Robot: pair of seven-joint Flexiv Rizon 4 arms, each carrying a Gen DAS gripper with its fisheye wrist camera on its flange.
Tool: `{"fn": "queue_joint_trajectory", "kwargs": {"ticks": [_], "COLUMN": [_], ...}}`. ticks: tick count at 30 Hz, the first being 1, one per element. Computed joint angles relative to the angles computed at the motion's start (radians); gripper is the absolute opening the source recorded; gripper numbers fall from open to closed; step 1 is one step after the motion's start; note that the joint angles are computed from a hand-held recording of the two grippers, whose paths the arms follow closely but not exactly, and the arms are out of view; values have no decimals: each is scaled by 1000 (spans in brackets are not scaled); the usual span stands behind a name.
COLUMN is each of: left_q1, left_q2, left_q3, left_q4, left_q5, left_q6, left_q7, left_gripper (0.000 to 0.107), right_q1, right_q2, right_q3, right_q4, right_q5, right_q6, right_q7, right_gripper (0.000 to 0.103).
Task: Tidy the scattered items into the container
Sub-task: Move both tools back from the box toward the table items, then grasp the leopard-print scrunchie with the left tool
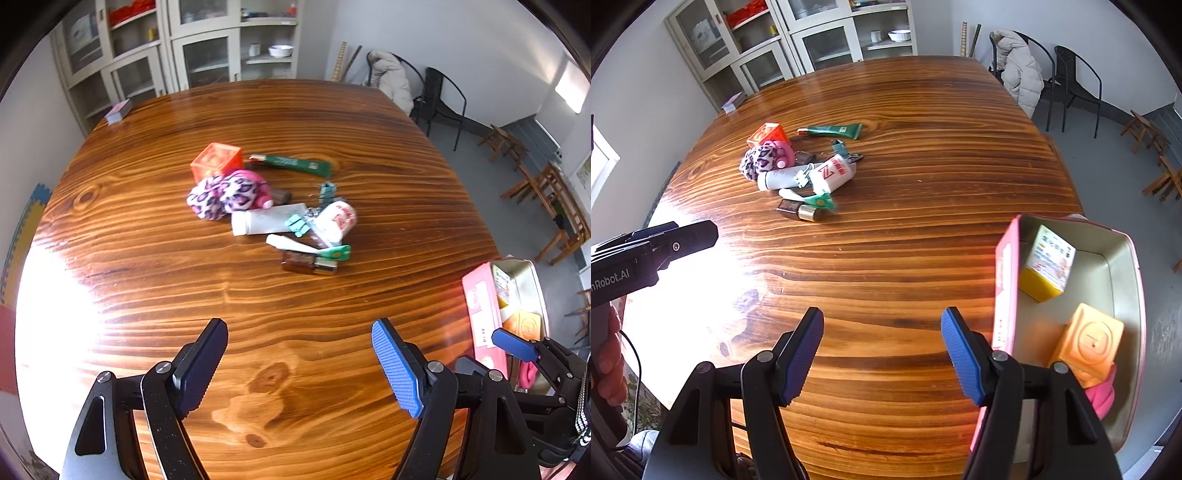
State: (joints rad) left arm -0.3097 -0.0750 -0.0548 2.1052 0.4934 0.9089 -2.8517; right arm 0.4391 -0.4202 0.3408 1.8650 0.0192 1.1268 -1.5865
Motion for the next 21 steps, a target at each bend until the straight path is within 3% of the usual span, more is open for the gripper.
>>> {"fn": "queue_joint_trajectory", "kwargs": {"ticks": [21], "left_q1": [116], "left_q2": [39], "left_q3": [49], "left_q4": [151], "left_q5": [-79], "left_q6": [130], "left_q7": [118], "left_gripper": [82], "right_q1": [84], "right_q2": [-84], "right_q3": [-5], "right_q4": [-109], "right_q5": [-34], "right_q6": [-61], "right_q7": [132], "right_gripper": [73]}}
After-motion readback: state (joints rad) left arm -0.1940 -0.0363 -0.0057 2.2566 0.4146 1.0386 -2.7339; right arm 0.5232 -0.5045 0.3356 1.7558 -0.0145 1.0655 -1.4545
